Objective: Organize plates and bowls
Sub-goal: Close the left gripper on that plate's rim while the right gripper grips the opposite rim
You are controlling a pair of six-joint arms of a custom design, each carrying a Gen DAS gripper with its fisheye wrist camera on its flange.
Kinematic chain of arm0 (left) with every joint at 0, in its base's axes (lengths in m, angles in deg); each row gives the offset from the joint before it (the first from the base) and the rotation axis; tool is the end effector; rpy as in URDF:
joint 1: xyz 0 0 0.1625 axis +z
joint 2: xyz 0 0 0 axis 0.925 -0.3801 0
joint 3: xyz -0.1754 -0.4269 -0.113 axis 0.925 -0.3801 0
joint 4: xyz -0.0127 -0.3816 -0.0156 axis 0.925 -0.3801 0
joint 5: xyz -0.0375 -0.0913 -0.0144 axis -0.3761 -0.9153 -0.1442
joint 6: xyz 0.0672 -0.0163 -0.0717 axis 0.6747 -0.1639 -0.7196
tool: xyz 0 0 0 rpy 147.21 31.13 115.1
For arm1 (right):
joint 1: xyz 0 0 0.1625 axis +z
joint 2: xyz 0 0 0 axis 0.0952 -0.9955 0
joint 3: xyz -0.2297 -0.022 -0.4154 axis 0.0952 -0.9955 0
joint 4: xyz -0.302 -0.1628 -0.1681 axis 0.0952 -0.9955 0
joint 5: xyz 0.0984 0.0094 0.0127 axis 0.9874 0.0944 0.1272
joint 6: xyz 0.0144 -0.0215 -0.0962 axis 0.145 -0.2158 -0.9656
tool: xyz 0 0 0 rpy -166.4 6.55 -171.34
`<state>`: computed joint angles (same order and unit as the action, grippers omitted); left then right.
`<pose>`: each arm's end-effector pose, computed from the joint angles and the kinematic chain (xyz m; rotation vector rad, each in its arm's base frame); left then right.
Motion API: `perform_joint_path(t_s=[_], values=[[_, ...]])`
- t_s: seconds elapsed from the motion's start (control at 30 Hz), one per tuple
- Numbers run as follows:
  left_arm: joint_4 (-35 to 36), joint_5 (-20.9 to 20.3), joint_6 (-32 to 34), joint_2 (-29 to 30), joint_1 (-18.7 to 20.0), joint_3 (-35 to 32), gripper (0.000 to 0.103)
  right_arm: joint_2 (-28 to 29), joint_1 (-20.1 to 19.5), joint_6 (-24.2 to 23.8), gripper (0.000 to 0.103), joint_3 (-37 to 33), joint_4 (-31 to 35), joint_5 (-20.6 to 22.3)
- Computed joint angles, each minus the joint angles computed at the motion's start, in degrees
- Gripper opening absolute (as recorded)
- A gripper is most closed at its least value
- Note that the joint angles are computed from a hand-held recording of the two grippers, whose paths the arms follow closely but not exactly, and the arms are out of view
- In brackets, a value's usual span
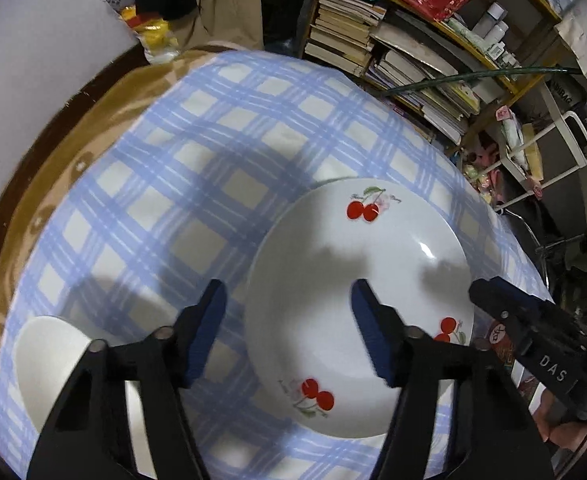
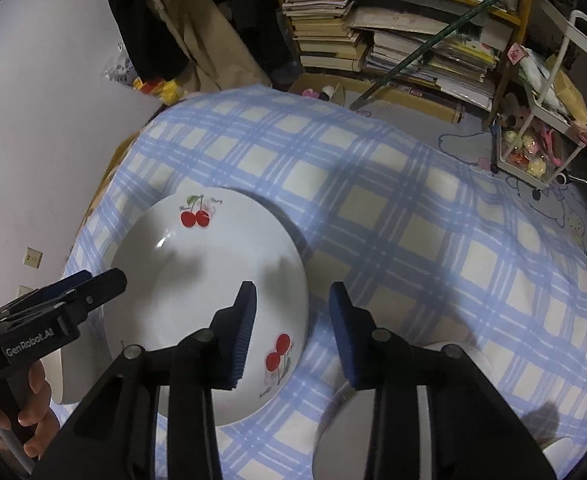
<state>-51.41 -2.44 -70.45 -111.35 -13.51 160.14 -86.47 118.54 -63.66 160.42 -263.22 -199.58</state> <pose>0.0128 -0.3213 0.2692 -0.0561 2.4803 -0.4755 0.3214 -0.3345 -0.0633 0.2368 -2.6143 0.4085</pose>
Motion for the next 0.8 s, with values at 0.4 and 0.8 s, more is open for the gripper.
perform_joint_path(t_s=[0.4,0.8], values=[[-5.45,1.48,2.91,3.42,4.94,0.48,0.014,1.48,-0.26,1.07,0.015,-4.23,9.83,-2.39],[-5.13,1.50,0.34,1.34,6.20,-0.34,0.014,-0.31,-2.84,5.75,0.009,-2.73,8.50,3.86]])
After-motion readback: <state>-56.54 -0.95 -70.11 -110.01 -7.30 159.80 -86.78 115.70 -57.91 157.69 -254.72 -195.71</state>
